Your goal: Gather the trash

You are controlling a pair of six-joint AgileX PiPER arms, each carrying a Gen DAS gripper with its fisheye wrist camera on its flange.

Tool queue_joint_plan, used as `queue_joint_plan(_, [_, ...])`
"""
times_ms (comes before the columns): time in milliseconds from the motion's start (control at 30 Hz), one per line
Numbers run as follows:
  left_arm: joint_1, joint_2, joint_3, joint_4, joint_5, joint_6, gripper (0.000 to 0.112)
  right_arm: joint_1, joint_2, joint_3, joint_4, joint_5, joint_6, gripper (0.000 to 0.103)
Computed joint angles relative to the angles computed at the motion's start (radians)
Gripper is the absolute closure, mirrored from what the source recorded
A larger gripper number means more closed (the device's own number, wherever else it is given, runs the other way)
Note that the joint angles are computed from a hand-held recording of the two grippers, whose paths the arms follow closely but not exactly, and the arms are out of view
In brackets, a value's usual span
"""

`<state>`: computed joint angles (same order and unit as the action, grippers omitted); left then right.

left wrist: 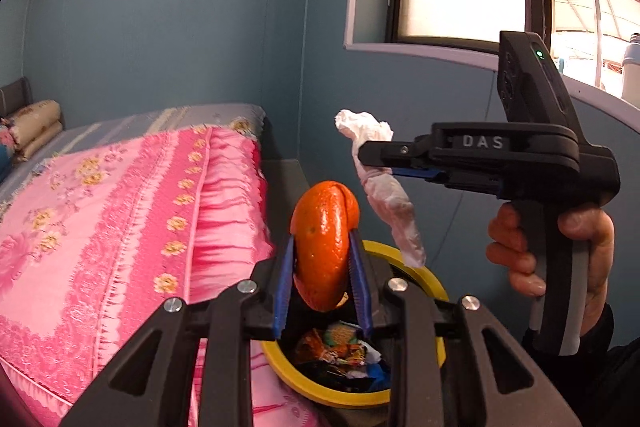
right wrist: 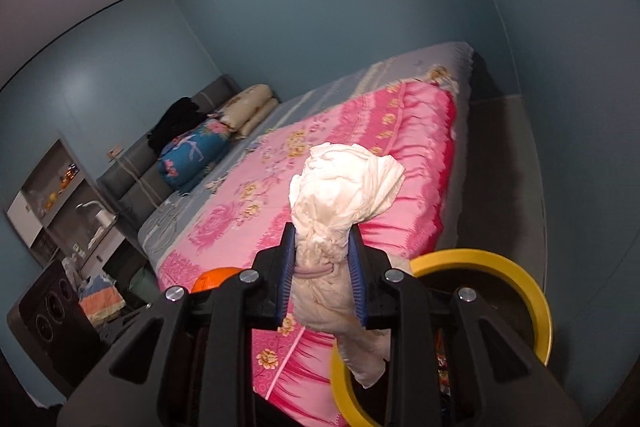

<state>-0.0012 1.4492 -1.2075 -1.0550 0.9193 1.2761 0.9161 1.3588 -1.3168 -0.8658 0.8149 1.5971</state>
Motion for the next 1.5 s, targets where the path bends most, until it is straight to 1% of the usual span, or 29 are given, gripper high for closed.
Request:
queue_joint_plan(133, [-0.062,0.073,-0.022,0.049,-0.016,-0.052,0.087,-0.082,-0.019,0.069,0.083,-0.047,0.004,0.077])
queue_joint_plan(167, [-0.071,0.102,-0.043,0.064,-0.008,-0.074,0.087,-0.107,-0.017,0.083,0.099,-0.073,-0.004,0.077])
queue_joint_plan(200, [-0.08,0.13,-0.062,0.079,0.007,-0.103,0.087,-0.145,-0.017,0.109,0.136,-0.112,-0.019,0.077])
queue_joint_plan(367, [-0.111,0.219,-0.106,0.135,0.014,-0.177,0.084,-0.297,-0.032,0.246,0.277,-0.293,-0.089,0.075])
queue_joint_plan(400, [-0.111,0.238,-0.121,0.14,0.028,-0.189,0.084,-0.32,-0.033,0.275,0.283,-0.327,-0.089,0.074])
queue_joint_plan(467, [-0.111,0.254,-0.127,0.144,0.035,-0.204,0.081,-0.341,-0.036,0.313,0.277,-0.355,-0.061,0.071])
queue_joint_plan(533, [-0.105,0.261,-0.128,0.14,0.04,-0.207,0.073,-0.343,-0.035,0.329,0.252,-0.357,-0.018,0.068])
queue_joint_plan(600, [-0.092,0.259,-0.122,0.125,0.046,-0.196,0.07,-0.346,-0.042,0.353,0.217,-0.378,0.028,0.061])
queue_joint_plan(633, [-0.084,0.255,-0.117,0.118,0.046,-0.193,0.065,-0.347,-0.043,0.36,0.2,-0.385,0.045,0.06])
queue_joint_plan(667, [-0.079,0.251,-0.117,0.118,0.046,-0.2,0.062,-0.333,-0.046,0.36,0.158,-0.37,0.084,0.056])
queue_joint_plan(700, [-0.063,0.246,-0.114,0.105,0.049,-0.198,0.055,-0.332,-0.044,0.359,0.143,-0.364,0.097,0.054])
queue_joint_plan(767, [-0.04,0.235,-0.114,0.089,0.056,-0.197,0.049,-0.303,-0.044,0.348,0.085,-0.312,0.155,0.054])
queue_joint_plan(833, [-0.002,0.215,-0.107,0.069,0.062,-0.195,0.038,-0.249,-0.038,0.318,0.015,-0.223,0.22,0.053])
queue_joint_plan(900, [0.049,0.2,-0.105,0.038,0.073,-0.184,0.034,-0.202,-0.035,0.294,-0.045,-0.162,0.269,0.045])
queue_joint_plan(933, [0.069,0.191,-0.099,0.026,0.07,-0.176,0.029,-0.192,-0.035,0.291,-0.063,-0.149,0.283,0.043])
queue_joint_plan(967, [0.088,0.182,-0.093,0.014,0.061,-0.166,0.027,-0.159,-0.024,0.268,-0.099,-0.107,0.296,0.038])
queue_joint_plan(1000, [0.113,0.171,-0.087,-0.002,0.05,-0.151,0.023,-0.158,-0.019,0.259,-0.103,-0.1,0.283,0.032])
queue_joint_plan(1033, [0.142,0.158,-0.078,-0.024,0.037,-0.13,0.019,-0.151,-0.009,0.243,-0.106,-0.083,0.267,0.029])
queue_joint_plan(1067, [0.171,0.143,-0.066,-0.045,0.016,-0.111,0.017,-0.125,0.027,0.196,-0.116,-0.043,0.239,0.023])
queue_joint_plan(1100, [0.199,0.13,-0.055,-0.063,0.002,-0.091,0.017,-0.134,0.04,0.174,-0.106,-0.042,0.207,0.019])
queue_joint_plan(1133, [0.216,0.125,-0.056,-0.073,-0.011,-0.082,0.017,-0.129,0.058,0.151,-0.104,-0.033,0.185,0.017])
queue_joint_plan(1167, [0.236,0.118,-0.053,-0.079,-0.027,-0.074,0.017,-0.114,0.112,0.089,-0.095,-0.007,0.139,0.012])
queue_joint_plan(1233, [0.29,0.108,-0.049,-0.095,-0.048,-0.056,0.017,-0.103,0.172,0.007,-0.071,0.046,0.072,0.008])
queue_joint_plan(1267, [0.311,0.104,-0.045,-0.1,-0.06,-0.05,0.017,-0.087,0.25,-0.082,-0.056,0.092,0.002,0.008])
queue_joint_plan(1333, [0.356,0.083,-0.026,-0.11,-0.104,-0.019,0.017,-0.069,0.323,-0.185,-0.038,0.13,-0.072,0.008])
queue_joint_plan(1367, [0.369,0.073,-0.015,-0.116,-0.131,-0.002,0.017,-0.057,0.386,-0.252,-0.028,0.11,-0.133,0.008])
queue_joint_plan(1400, [0.392,0.057,0.01,-0.143,-0.17,0.039,0.017,-0.041,0.409,-0.287,-0.018,0.126,-0.155,0.008])
queue_joint_plan(1467, [0.429,0.041,0.037,-0.185,-0.204,0.086,0.017,-0.021,0.462,-0.35,-0.005,0.11,-0.203,0.008])
queue_joint_plan(1500, [0.448,0.034,0.051,-0.209,-0.226,0.107,0.017,0.001,0.514,-0.42,-0.004,0.128,-0.249,0.008])
